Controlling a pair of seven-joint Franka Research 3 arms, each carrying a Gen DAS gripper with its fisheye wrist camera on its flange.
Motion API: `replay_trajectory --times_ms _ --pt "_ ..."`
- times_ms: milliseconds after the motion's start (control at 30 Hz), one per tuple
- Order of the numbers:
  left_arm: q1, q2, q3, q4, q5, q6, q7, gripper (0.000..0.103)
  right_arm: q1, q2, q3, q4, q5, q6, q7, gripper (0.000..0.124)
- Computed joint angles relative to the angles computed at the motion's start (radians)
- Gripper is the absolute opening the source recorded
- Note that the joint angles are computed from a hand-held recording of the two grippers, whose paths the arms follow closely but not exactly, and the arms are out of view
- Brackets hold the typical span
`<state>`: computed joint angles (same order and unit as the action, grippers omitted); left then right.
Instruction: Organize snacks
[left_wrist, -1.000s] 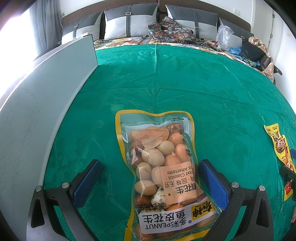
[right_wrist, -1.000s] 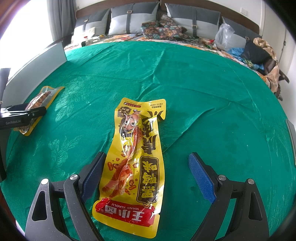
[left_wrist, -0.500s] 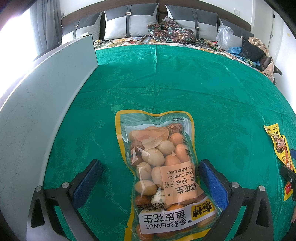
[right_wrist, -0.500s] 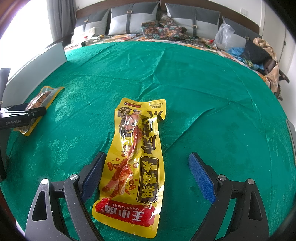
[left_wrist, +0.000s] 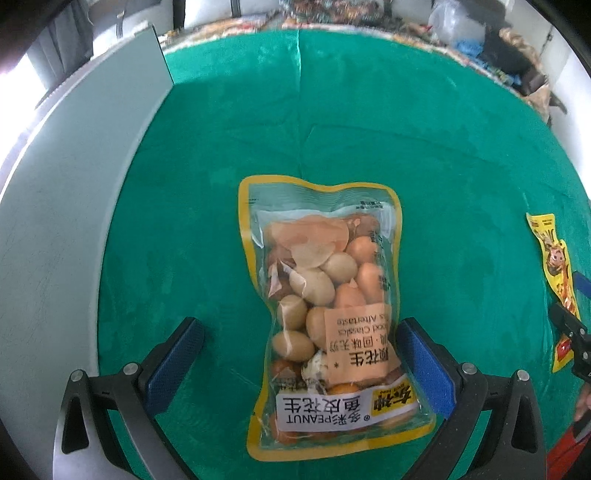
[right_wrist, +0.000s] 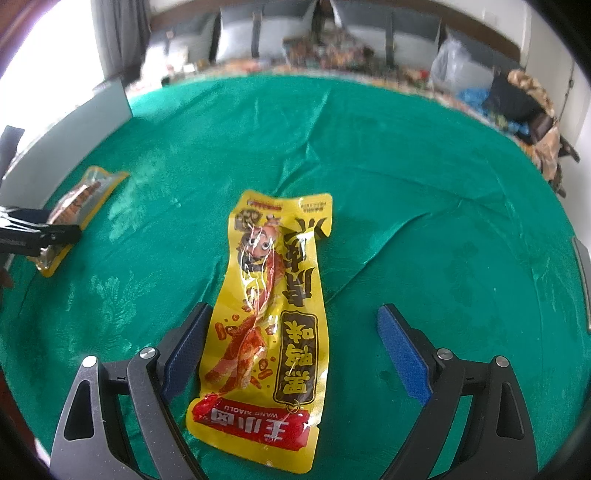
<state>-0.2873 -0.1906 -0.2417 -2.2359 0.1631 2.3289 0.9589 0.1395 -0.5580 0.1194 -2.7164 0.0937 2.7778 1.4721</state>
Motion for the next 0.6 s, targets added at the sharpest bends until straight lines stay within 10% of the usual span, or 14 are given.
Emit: replay_trajectory --times_ms 167,233,333,600 --pt "-0.006 0.047 0.000 0.074 -0.036 -0.058 0.027 0.096 -0.029 0.141 0.021 0.264 -0.058 -0.395 0.091 0.092" --pt "-0.012 0.022 -0.006 0.048 -0.011 0.000 0.049 0.059 0.002 0.162 -0.013 0.295 -0.031 -0.414 0.064 0.070" --pt "-0.025 -0.013 0.002 0.008 -0.040 0.047 0.104 0.054 0.008 0.152 -0.029 0.307 -0.038 -0.421 0.074 0.044" --pt "-0.071 -0.244 0.079 -0.208 -0.244 0.240 0.150 0.053 0.032 0.028 -0.134 0.283 0.203 -0.476 -0.038 0.041"
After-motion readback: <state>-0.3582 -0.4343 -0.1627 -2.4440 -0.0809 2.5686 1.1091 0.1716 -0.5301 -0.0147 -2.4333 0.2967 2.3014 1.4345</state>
